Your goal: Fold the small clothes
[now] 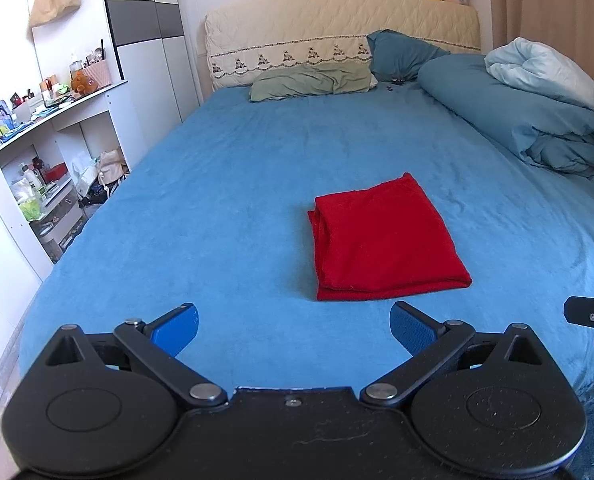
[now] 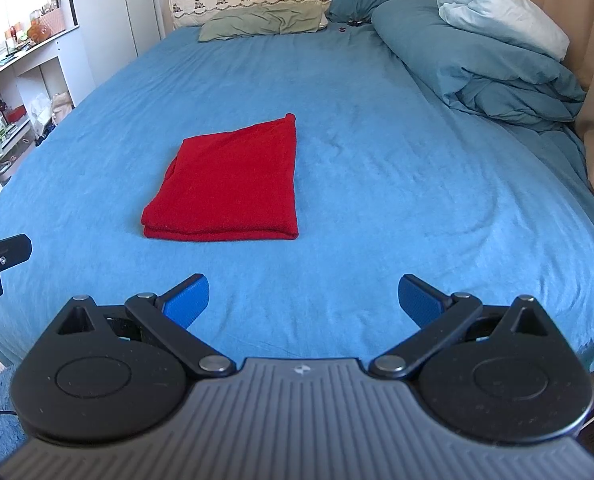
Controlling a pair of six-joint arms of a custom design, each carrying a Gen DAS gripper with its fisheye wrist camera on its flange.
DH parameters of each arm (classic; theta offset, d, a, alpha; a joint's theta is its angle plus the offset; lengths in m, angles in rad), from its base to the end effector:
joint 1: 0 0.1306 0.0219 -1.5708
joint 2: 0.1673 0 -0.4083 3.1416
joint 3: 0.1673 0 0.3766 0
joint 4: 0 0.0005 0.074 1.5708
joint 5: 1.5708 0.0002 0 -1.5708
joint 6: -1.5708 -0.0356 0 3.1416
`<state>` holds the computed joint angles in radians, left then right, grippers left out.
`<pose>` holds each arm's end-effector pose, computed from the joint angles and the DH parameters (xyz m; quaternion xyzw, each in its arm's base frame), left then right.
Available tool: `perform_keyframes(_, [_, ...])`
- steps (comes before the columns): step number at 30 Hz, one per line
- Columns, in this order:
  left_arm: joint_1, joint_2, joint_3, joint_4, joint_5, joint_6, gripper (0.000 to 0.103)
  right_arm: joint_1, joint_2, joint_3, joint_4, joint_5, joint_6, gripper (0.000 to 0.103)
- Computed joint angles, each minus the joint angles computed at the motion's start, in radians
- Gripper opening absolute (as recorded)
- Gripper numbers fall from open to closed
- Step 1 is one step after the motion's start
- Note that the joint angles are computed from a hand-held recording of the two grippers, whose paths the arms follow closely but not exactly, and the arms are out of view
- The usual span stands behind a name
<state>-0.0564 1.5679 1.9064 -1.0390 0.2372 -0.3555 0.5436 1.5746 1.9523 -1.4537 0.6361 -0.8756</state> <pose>0.5255 -0.0386 0.5883 0.2330 0.8712 -0.0437 0.4299 0.4306 0.2349 0.5814 0.2277 0.8956 -0.0785 0.3740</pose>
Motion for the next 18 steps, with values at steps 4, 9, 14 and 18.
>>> perform_keyframes(4, [-0.002,-0.003,-0.001,0.001,0.002,0.003,0.103,0.0,0.001,0.001,-0.002,0.001,-0.001,0.103])
perform_keyframes(9, [0.0,-0.002,0.001,-0.002,0.006,0.011,0.103,-0.001,-0.001,-0.003,0.002,-0.001,0.001,0.103])
perform_keyframes(14, [0.001,-0.002,0.0,0.002,0.005,0.007,0.103,-0.001,-0.002,-0.004,0.002,0.0,0.001,0.103])
perform_keyframes(18, [-0.001,-0.005,-0.006,0.007,0.005,0.004,0.103,-0.003,-0.005,-0.008,0.005,-0.002,0.005,0.103])
